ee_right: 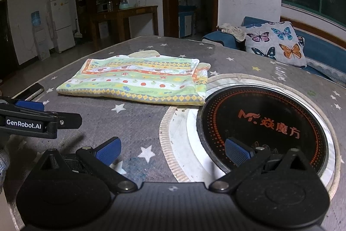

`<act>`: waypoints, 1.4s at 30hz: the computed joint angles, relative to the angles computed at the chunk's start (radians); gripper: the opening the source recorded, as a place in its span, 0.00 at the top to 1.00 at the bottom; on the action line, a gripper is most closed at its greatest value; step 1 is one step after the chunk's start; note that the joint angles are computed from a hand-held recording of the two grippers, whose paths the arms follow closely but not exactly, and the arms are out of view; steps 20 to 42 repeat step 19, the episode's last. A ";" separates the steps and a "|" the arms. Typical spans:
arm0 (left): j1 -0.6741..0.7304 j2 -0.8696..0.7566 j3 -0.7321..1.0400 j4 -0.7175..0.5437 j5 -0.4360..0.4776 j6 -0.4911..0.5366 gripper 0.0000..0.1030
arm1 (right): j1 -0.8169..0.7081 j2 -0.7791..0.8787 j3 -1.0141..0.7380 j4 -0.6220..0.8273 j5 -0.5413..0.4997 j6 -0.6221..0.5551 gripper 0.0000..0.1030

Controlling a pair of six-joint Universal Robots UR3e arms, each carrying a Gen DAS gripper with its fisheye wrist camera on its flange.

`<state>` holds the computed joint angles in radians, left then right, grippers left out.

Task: Fold clothes

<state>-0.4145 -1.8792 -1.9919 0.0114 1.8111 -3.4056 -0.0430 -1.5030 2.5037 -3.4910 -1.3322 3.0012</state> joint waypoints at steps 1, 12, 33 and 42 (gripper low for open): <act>-0.004 -0.001 0.003 -0.002 0.001 0.000 0.00 | -0.001 -0.002 0.003 -0.002 0.000 0.001 0.00; -0.033 0.006 0.008 -0.009 0.020 -0.003 0.00 | -0.007 -0.022 0.024 -0.016 0.029 0.006 0.00; -0.042 -0.001 0.013 0.006 0.042 -0.004 0.00 | 0.001 -0.011 0.025 -0.031 0.029 0.014 0.00; -0.042 -0.001 0.013 0.006 0.042 -0.004 0.00 | 0.001 -0.011 0.025 -0.031 0.029 0.014 0.00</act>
